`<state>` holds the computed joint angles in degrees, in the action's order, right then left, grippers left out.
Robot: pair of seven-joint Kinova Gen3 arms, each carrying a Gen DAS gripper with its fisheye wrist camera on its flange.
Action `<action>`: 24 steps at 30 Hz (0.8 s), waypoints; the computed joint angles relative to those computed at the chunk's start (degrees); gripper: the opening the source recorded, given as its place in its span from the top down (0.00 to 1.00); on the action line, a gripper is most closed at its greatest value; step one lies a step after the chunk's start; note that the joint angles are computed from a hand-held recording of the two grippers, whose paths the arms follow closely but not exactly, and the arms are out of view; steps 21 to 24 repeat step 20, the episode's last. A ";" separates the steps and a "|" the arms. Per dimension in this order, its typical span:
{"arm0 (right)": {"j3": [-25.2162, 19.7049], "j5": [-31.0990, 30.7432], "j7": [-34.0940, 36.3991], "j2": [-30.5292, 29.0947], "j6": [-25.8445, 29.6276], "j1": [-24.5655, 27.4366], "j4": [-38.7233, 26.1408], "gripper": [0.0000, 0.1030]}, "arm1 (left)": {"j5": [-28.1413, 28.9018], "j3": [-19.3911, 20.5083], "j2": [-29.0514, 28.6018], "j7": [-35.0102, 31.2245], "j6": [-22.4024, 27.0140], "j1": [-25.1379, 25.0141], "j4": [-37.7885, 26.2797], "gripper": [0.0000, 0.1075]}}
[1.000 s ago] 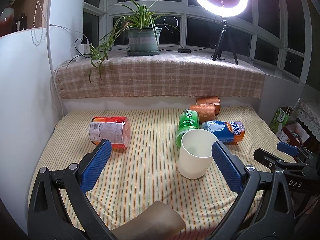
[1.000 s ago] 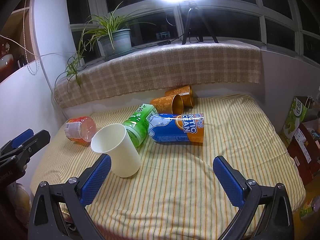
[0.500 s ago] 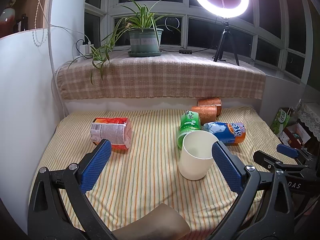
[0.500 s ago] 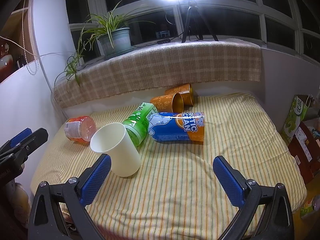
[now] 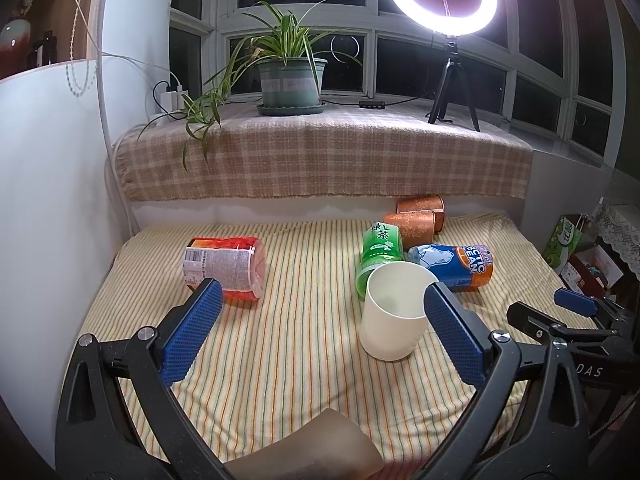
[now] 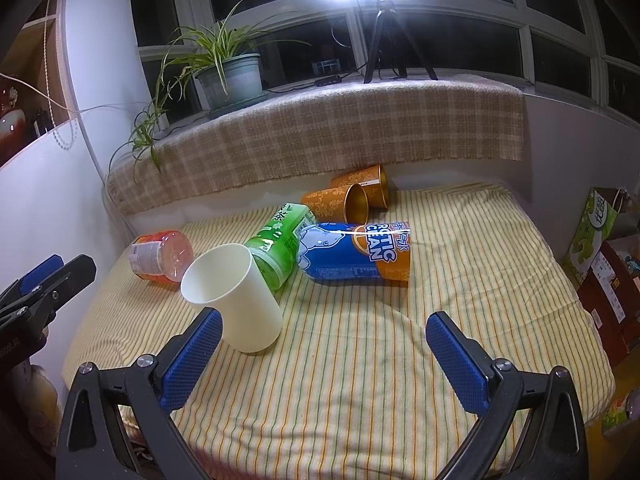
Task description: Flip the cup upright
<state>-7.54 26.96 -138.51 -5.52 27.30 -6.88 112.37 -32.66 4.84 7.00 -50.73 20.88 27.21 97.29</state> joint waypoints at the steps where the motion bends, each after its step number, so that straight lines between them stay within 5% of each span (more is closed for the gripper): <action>1: -0.03 0.03 -0.11 -0.01 -0.01 0.01 0.04 0.00 | -0.03 -0.01 0.00 -0.03 0.04 -0.02 -0.07 0.05; 24: 0.21 -0.02 -0.06 0.63 0.43 -0.45 -0.34 0.00 | -6.26 -1.21 0.08 5.73 0.35 1.62 0.05 0.05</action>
